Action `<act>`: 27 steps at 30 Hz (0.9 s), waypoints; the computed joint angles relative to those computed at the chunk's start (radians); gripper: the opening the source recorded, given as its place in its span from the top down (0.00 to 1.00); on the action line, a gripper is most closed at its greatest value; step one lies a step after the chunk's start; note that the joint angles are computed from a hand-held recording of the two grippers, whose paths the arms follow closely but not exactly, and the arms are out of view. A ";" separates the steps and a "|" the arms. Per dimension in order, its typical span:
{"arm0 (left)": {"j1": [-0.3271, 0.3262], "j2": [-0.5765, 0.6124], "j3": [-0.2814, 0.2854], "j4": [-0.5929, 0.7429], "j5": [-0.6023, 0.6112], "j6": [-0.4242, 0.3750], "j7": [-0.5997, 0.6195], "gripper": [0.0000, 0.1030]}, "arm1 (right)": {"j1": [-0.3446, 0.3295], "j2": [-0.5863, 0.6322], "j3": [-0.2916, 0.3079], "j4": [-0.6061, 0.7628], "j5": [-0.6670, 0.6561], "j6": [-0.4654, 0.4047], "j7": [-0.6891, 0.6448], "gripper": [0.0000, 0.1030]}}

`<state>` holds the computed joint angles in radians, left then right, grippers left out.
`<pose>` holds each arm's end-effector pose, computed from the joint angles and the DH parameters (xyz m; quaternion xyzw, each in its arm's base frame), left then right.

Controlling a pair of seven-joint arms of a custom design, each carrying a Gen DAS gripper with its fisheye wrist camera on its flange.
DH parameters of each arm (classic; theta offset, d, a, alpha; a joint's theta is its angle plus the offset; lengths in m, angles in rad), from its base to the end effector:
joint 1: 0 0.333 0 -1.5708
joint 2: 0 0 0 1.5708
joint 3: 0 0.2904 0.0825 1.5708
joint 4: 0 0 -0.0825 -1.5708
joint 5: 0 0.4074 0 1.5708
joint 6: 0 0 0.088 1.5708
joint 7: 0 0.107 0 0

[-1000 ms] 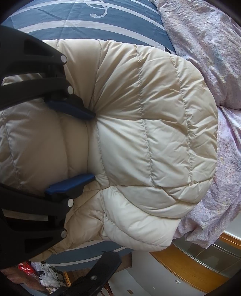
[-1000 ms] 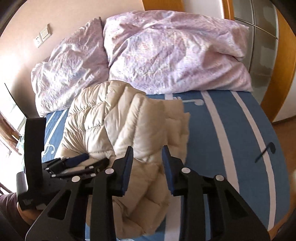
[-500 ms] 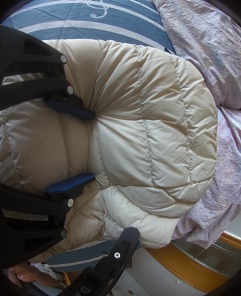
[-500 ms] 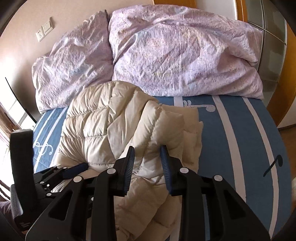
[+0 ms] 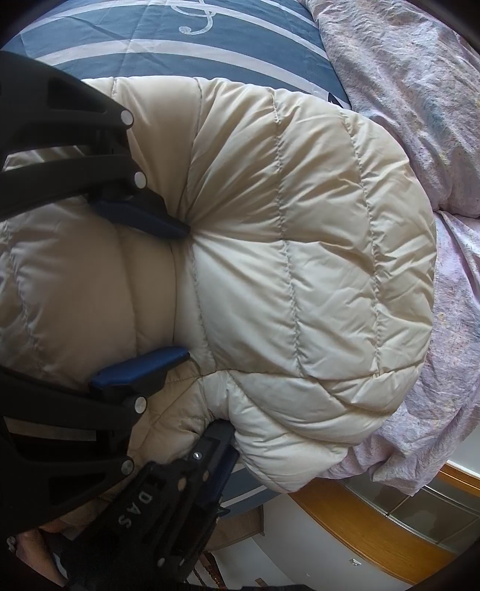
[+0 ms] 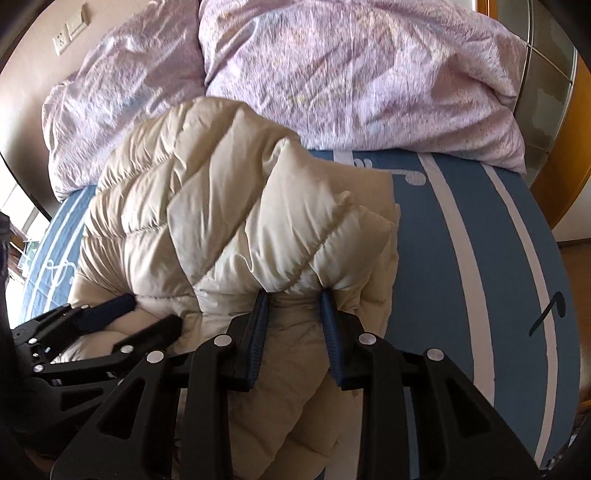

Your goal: Fold large clothes

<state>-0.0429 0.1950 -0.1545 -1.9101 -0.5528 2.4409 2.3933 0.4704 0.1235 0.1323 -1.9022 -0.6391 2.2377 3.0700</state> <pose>0.6361 -0.1244 0.3951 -0.4300 0.8603 -0.2707 0.0407 0.5309 0.3413 0.4257 -0.4693 0.8381 -0.2226 0.1664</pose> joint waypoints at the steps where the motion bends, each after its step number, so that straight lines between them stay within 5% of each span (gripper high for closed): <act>1: 0.000 0.001 0.000 0.001 0.000 0.000 0.000 0.42 | 0.000 0.002 0.000 0.001 0.004 -0.003 -0.003 0.71; 17: 0.027 -0.018 0.002 0.028 -0.093 -0.075 0.022 0.45 | -0.014 0.013 -0.005 -0.024 0.082 -0.008 -0.029 0.72; 27: 0.020 0.065 0.008 0.170 -0.059 0.013 -0.041 0.45 | -0.021 -0.010 -0.002 -0.070 0.095 0.023 0.000 0.72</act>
